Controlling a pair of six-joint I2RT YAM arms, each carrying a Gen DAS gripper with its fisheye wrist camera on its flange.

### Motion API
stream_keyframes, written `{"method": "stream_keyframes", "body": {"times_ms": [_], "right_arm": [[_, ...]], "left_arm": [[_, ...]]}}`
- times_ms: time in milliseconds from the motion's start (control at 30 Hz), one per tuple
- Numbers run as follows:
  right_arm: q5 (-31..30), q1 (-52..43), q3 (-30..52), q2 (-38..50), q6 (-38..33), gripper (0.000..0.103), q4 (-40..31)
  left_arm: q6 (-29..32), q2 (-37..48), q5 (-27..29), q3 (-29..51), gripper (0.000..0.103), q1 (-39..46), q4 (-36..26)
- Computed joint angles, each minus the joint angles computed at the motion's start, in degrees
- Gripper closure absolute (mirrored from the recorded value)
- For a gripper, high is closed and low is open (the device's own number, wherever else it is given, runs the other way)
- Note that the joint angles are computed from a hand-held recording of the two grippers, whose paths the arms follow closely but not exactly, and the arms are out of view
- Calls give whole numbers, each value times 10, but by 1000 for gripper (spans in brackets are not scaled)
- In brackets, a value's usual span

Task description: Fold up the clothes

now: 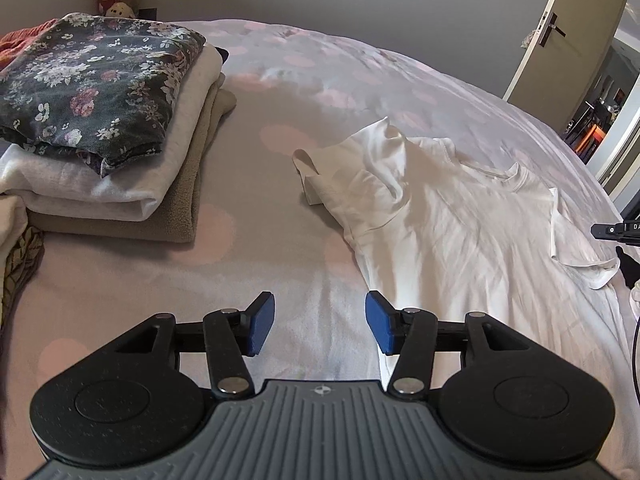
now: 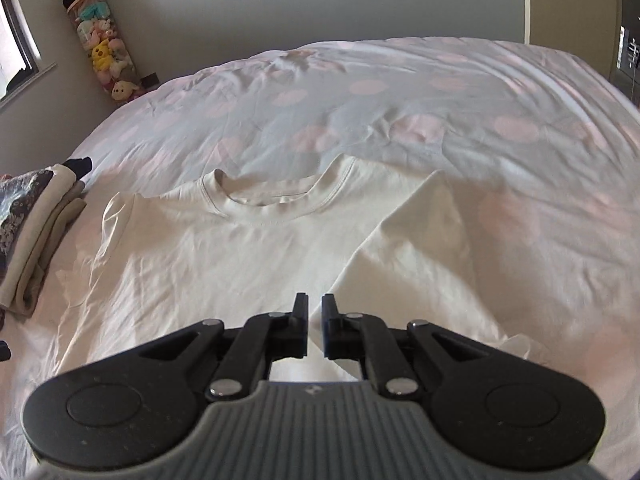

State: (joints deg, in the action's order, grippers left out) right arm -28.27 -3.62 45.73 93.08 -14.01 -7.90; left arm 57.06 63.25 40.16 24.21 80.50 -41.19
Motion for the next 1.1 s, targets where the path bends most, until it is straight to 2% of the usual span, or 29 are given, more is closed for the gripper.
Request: {"method": "stream_keyframes", "body": {"times_ms": [133,233,367,467,500,567,600,667,767,800,900,1000,1100], "right_arm": [[-28,-69,-6,-25,-17,88,-19],[-27,-136,-28,-40,-39,86,-9],[-2,-204,-82,-43,-76,86,48],[5,-229,-108,-26,-97,86,85],[8,-238,-116,-19,-104,86,98],[12,-255,-131,-4,-119,77,125],[12,-253,-131,3,-126,71,124],[16,-241,-130,14,-142,68,116],[34,-210,-128,18,-156,65,109],[39,-201,-127,19,-158,61,109],[51,-179,-127,31,-171,60,123],[35,-188,-115,64,-170,60,137],[-4,-212,-93,91,-171,60,128]], "left_arm": [[-13,-12,-10,-11,55,-20,13],[-71,-46,-20,-27,55,-82,29],[-241,-124,-79,-53,55,-279,88],[-385,-141,-172,-54,55,-478,151],[-429,-124,-205,-48,55,-545,176],[-498,-67,-262,-25,55,-665,227],[-524,-30,-284,-8,55,-716,251],[-556,49,-316,34,55,-797,286],[-567,176,-346,121,55,-889,319],[-565,215,-351,151,55,-910,324],[-553,332,-360,257,55,-961,328],[-538,439,-371,368,55,-993,320],[-525,541,-377,492,55,-1011,283]]}}
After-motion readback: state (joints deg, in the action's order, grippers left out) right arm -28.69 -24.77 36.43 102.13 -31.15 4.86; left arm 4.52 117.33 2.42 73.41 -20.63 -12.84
